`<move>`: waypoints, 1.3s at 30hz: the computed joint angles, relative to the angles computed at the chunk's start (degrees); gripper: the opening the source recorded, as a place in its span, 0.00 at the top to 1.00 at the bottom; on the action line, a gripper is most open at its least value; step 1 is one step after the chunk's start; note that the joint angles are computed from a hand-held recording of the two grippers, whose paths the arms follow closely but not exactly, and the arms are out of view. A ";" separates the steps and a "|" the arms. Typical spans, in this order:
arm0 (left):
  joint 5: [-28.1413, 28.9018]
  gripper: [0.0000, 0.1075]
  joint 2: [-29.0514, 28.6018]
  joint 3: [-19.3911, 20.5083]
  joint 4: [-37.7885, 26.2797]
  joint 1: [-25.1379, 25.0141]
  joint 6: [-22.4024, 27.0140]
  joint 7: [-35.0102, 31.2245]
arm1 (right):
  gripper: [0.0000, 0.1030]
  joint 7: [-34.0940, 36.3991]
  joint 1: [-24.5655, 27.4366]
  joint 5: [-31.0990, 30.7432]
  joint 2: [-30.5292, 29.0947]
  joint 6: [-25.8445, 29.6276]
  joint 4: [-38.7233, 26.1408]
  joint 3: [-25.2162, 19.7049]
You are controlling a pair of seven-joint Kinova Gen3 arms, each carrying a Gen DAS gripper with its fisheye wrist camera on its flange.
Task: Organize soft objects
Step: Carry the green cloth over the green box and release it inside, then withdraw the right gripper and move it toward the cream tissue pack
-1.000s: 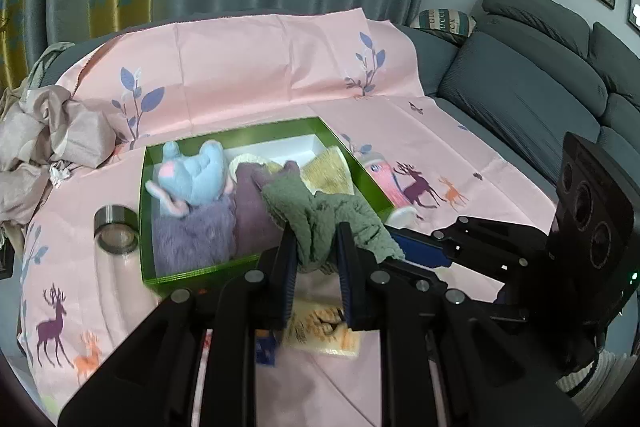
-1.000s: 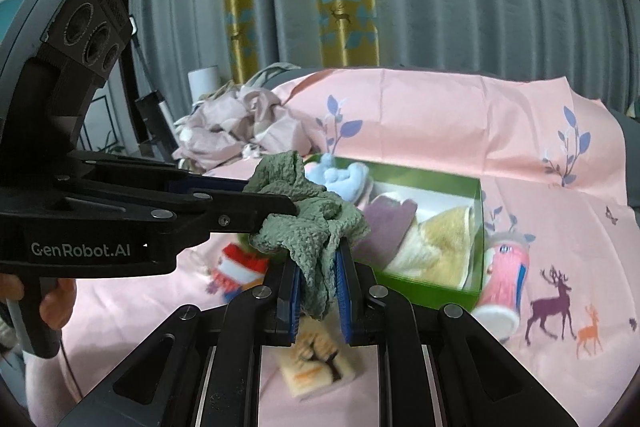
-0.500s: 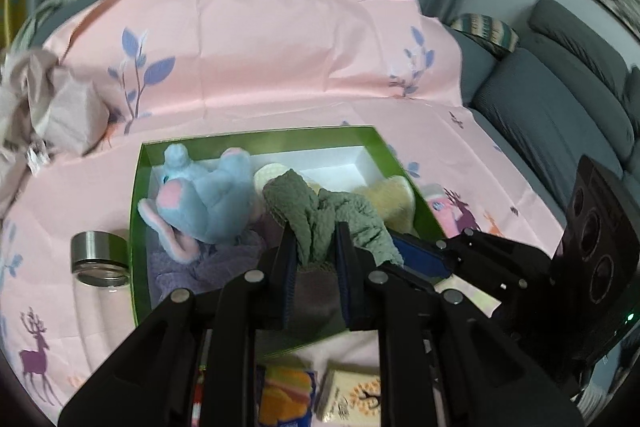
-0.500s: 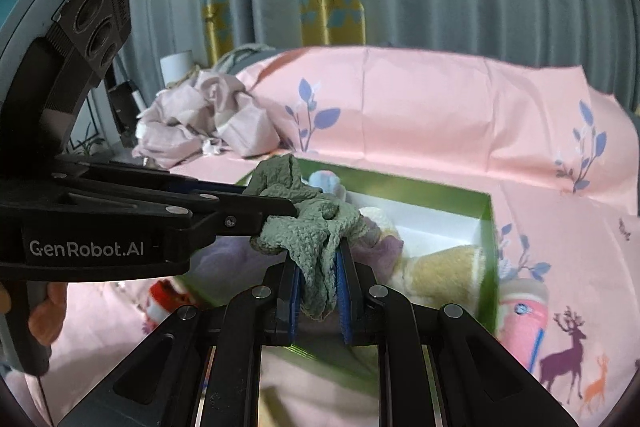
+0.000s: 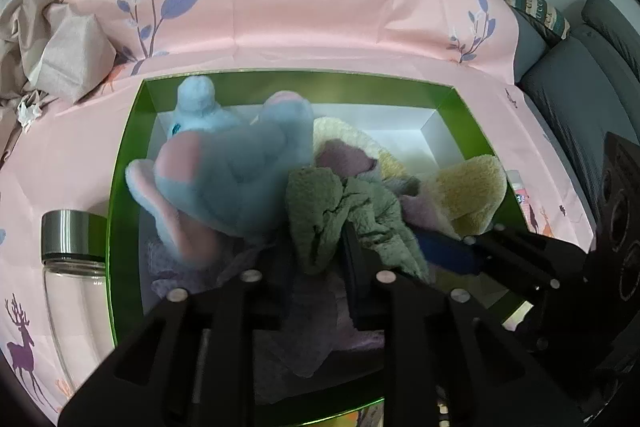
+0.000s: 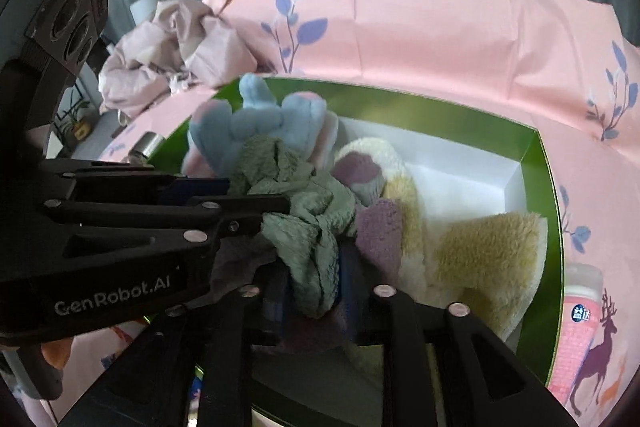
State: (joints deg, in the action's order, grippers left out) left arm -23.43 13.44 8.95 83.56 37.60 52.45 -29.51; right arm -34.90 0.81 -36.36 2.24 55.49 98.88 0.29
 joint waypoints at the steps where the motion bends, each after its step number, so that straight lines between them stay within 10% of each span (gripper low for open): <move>1: -0.74 0.60 -0.04 -0.17 -0.14 0.50 0.84 0.73 | 0.69 -0.44 -0.18 0.75 -0.18 -0.15 -0.04 -0.10; 7: -5.30 0.25 -2.92 0.37 1.91 2.20 3.32 6.08 | 0.63 2.13 -0.68 3.48 -4.04 -1.40 1.93 0.51; 17: -18.75 0.05 -6.91 6.50 3.45 9.98 16.50 20.60 | 0.41 10.27 1.76 -5.07 -11.46 3.04 6.81 10.36; 39: -24.58 0.05 -4.02 12.39 -2.22 27.23 35.98 35.25 | 0.27 12.99 4.26 -3.97 -22.71 19.41 12.70 22.59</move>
State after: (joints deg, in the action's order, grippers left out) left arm -48.01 9.42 21.34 81.34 64.83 88.43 5.74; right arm -21.91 5.07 -40.32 -20.48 74.90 111.58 22.87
